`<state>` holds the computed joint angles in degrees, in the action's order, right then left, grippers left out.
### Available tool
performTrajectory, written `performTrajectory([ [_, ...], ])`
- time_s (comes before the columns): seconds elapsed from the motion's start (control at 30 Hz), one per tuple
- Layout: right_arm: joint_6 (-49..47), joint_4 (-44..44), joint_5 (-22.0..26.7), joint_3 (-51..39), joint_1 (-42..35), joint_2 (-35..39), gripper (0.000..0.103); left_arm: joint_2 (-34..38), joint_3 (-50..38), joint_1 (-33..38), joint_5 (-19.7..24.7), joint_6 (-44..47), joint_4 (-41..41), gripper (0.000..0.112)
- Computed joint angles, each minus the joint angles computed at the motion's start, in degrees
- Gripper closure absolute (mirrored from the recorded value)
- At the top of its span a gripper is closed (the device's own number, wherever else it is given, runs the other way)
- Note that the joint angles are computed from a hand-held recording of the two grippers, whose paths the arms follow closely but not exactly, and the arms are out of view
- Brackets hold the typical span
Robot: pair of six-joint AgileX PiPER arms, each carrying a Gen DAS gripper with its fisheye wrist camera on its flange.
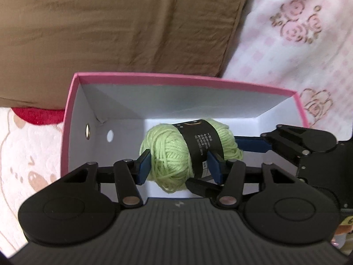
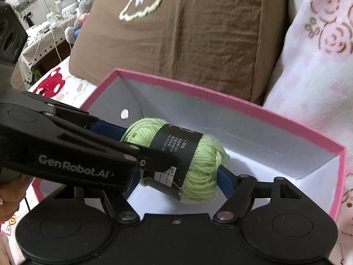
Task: Organize objects
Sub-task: 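Carry the yarn ball with the left tool into the pink box, then open the left tool to release the yarn ball and withdraw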
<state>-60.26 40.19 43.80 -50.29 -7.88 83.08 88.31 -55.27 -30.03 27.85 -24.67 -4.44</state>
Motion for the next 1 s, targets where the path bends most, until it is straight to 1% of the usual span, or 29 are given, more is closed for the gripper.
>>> performTrajectory([
  [0.1, 1.3, -1.4, -0.7, 0.2, 0.6, 0.7, 0.024, 0.3, 1.1, -0.5, -2.0, -2.0, 1.7, 0.060],
  [0.2, 1.2, -1.4, 0.5, 0.1, -0.2, 0.3, 0.021, 0.2, 1.5, -0.9, -3.1, -3.7, 3.0, 0.060],
  [0.3, 2.9, -3.1, 1.5, -0.8, 0.1, 0.8, 0.021, 0.0, 2.4, -0.1, -5.5, -1.5, 0.2, 0.060],
  [0.33, 3.3, -3.9, 1.0, -0.7, 0.6, 0.8, 0.023, -0.1, 2.7, 0.3, -6.3, -0.5, -0.9, 0.060],
  [0.37, 3.3, -4.5, 0.5, -0.4, 1.0, 0.6, 0.028, 0.0, 2.3, 0.6, -6.5, 0.4, -1.7, 0.061],
  [0.4, 4.2, -6.0, -1.1, 0.0, 2.3, 0.3, 0.032, 0.1, 2.1, 0.8, -6.6, 1.1, -2.4, 0.061],
  [0.43, 6.0, -8.3, -3.5, 0.7, 4.1, -0.1, 0.039, 0.2, 1.8, 1.0, -6.6, 1.6, -2.9, 0.061],
  [0.5, 5.9, -9.1, -5.3, 1.2, 4.5, -0.2, 0.043, -0.2, 1.0, 0.8, -5.4, -0.8, -0.2, 0.061],
  [0.57, 5.6, -7.6, -5.7, 1.0, 4.0, 0.0, 0.053, -0.6, 0.2, 0.1, -3.4, -5.5, 5.0, 0.061],
  [0.67, 4.8, -5.9, -6.2, 0.9, 3.3, 0.0, 0.061, -0.3, -0.8, -0.6, -0.8, -8.8, 8.6, 0.061],
  [0.73, 4.8, -5.5, -6.8, 1.2, 3.5, -0.1, 0.061, 0.5, -0.7, -0.8, -0.7, -10.1, 9.1, 0.061],
  [0.8, 6.4, -6.9, -8.6, 2.0, 4.7, -0.8, 0.061, 0.9, 0.7, -1.1, -2.9, -10.8, 8.6, 0.063],
  [0.87, 8.1, -8.0, -9.7, 2.5, 5.6, -1.2, 0.062, 1.1, 2.4, -1.6, -5.1, -13.3, 9.3, 0.063],
  [0.93, 8.5, -8.5, -10.5, 2.7, 5.6, -1.2, 0.062, 1.2, 3.4, -1.4, -7.0, -13.7, 8.3, 0.064],
  [1.0, 8.5, -8.7, -11.9, 3.1, 5.5, -0.8, 0.062, 1.3, 3.5, -1.0, -7.0, -13.5, 7.0, 0.064],
])
